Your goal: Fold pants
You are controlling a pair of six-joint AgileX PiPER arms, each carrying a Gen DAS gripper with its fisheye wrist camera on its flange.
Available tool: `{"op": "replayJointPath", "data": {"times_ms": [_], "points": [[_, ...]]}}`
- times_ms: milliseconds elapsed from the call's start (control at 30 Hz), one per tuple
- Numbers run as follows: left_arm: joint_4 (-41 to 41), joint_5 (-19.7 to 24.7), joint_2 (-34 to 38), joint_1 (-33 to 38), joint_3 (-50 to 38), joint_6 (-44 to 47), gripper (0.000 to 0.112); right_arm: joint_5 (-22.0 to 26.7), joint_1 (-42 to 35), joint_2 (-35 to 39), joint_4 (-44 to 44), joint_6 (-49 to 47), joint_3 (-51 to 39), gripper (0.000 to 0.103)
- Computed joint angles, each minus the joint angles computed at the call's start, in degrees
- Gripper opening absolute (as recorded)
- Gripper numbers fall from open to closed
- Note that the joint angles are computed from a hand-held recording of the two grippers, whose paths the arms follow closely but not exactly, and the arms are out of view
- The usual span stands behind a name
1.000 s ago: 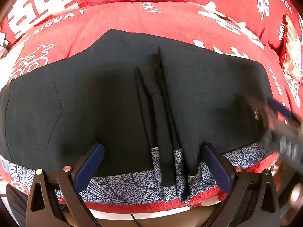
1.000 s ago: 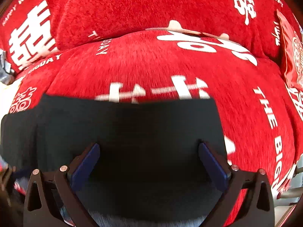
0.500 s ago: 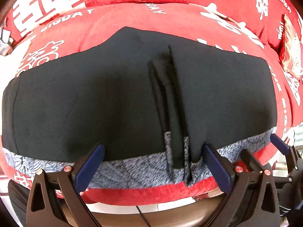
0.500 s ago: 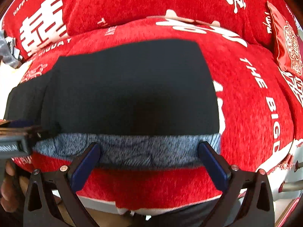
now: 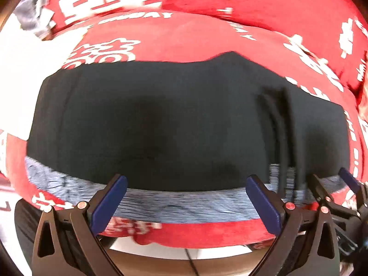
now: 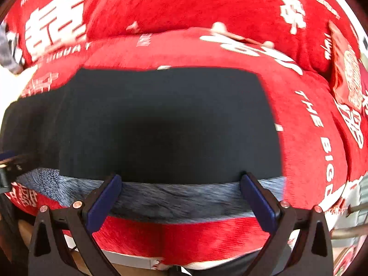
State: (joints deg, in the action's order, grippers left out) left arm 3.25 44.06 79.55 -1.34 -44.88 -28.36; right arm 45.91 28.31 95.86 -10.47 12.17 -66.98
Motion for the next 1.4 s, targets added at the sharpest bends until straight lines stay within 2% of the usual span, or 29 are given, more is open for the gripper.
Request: {"op": "replayJointPath", "data": {"times_ms": [67, 133, 167, 300, 367, 500, 600, 700, 900, 967, 1067, 1167, 1267, 1400], "points": [[-0.10, -0.42, -0.45, 4.14, 1.37, 1.32, 0.103, -0.08, 2.79, 0.90, 1.32, -0.23, -0.90, 0.103], [-0.70, -1.21, -0.76, 7.27, 2.11, 2.70, 0.103, -0.68, 5.10, 2.05, -2.87, 3.01, -1.62, 0.103], [-1.03, -1.36, -1.00, 8.56, 2.35, 3.70, 0.103, -0.97, 5.15, 2.90, -3.04, 2.92, -2.35, 0.103], [0.34, -2.28, -2.10, 12.48, 3.14, 6.25, 0.103, 2.91, 1.12, 5.71, 4.74, -1.35, -8.88, 0.103], [2.42, -2.92, -1.75, 13.92, 3.29, 5.62, 0.103, 2.71, 1.59, 6.10, 4.05, 0.75, -10.36, 0.103], [4.77, -4.48, 0.26, 16.48, 3.64, 5.26, 0.103, 4.61, 0.67, 11.68, 8.95, -1.52, -17.25, 0.103], [4.80, -6.58, 1.65, 18.45, 4.59, 7.16, 0.103, 5.54, 1.23, 15.79, 8.55, 2.38, -20.36, 0.103], [5.83, -7.79, 1.32, 18.17, 5.85, 8.17, 0.103, 2.76, 3.20, 13.76, 4.33, 7.79, -16.96, 0.103], [6.39, -9.48, -0.06, 17.71, 7.81, 8.45, 0.103, 0.46, 2.93, 7.19, 6.15, 3.53, -8.44, 0.103], [5.20, -9.42, -0.55, 18.22, 8.01, 10.37, 0.103, 1.05, 3.30, 5.26, 5.92, 3.28, -6.71, 0.103], [2.09, -8.37, -2.24, 20.22, 8.14, 14.99, 0.103, 6.39, 5.16, 4.38, 6.42, 1.13, -8.67, 0.103], [-2.99, -7.64, -4.47, 25.55, 7.91, 20.86, 0.103, 4.18, 9.94, 2.34, 2.03, 2.54, -8.83, 0.103], [-7.11, -7.84, -3.97, 32.29, 6.02, 25.90, 0.103, 4.52, 14.85, 6.18, -0.32, 0.48, -14.60, 0.103], [-9.24, -6.75, 2.88, 37.60, 1.04, 29.91, 0.103, 8.53, 18.41, 17.31, 1.11, -3.98, -28.62, 0.103]]}}
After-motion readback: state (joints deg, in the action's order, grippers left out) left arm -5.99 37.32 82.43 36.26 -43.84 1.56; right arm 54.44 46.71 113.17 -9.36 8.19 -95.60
